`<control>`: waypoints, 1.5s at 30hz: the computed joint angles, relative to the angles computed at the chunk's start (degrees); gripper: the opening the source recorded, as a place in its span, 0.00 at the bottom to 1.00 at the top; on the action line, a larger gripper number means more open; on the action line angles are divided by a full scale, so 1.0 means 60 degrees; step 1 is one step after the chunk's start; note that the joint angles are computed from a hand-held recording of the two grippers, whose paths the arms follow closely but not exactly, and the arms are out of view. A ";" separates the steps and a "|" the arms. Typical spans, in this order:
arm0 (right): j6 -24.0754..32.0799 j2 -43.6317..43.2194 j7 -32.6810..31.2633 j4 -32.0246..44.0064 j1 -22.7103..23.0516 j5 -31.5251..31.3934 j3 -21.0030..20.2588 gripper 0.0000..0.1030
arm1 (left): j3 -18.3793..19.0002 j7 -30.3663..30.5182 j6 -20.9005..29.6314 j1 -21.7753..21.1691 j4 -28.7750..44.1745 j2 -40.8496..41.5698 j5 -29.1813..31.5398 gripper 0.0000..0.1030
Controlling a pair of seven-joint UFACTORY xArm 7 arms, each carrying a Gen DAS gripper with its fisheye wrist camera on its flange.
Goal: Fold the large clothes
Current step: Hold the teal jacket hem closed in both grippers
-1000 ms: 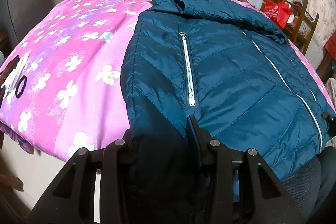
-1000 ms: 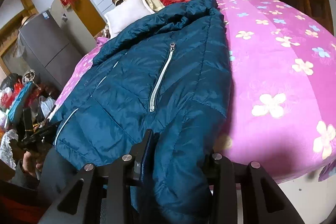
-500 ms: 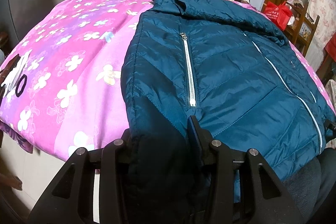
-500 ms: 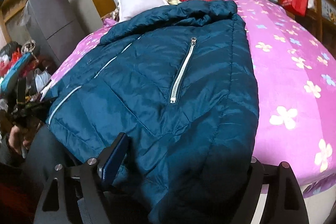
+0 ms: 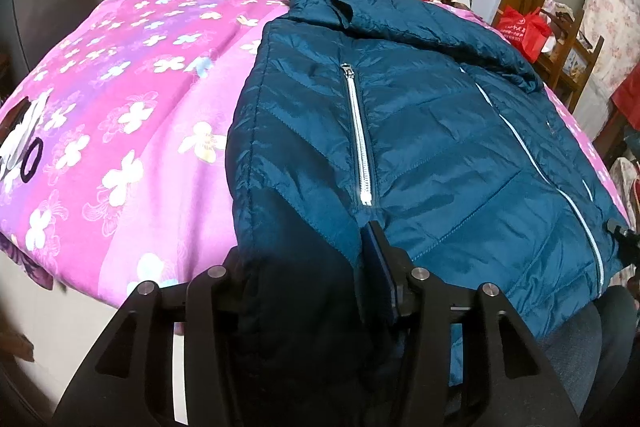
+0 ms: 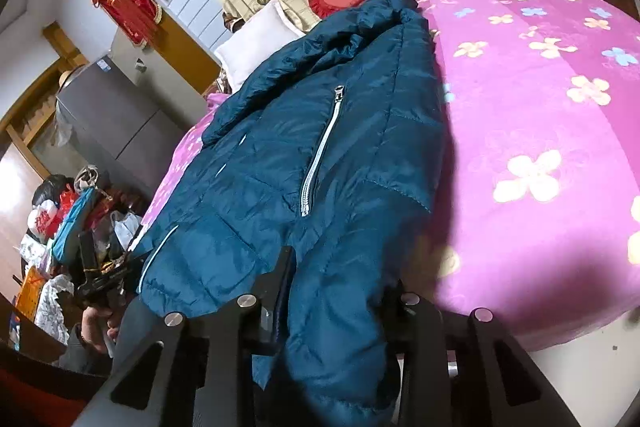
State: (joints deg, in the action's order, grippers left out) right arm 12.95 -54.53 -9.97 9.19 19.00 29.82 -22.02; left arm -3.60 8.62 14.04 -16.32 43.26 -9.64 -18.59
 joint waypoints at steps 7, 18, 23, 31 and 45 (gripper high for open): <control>0.0633 -0.0172 0.0527 0.0003 -0.0746 -0.0147 0.0633 0.22 | 0.0419 0.1505 0.0621 -0.0214 0.0326 0.0063 -0.1688 0.34; 0.1565 0.0778 0.2666 0.0749 -0.2581 -0.2441 0.3633 0.22 | 0.0061 0.1009 0.0514 0.0081 0.0198 -0.0012 -0.1057 0.26; 0.2266 0.1158 0.3930 0.1255 -0.3300 -0.3853 0.4723 0.22 | 0.0053 0.0761 0.0426 0.0060 0.0149 -0.0007 -0.0652 0.26; 0.2373 0.1241 0.4734 0.1326 -0.3114 -0.4751 0.4540 0.22 | 0.0080 0.0851 -0.0013 -0.0054 -0.0057 -0.0046 -0.0866 0.27; 0.2476 0.1296 0.5301 0.1395 -0.3073 -0.5638 0.4726 0.22 | 0.0240 0.0843 -0.0338 -0.0262 -0.0155 -0.0024 -0.0832 0.32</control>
State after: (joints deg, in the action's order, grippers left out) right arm 27.81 -46.75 21.84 17.56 0.57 -4.00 6.34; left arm -2.16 13.68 12.01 -17.90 42.33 -9.78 -23.58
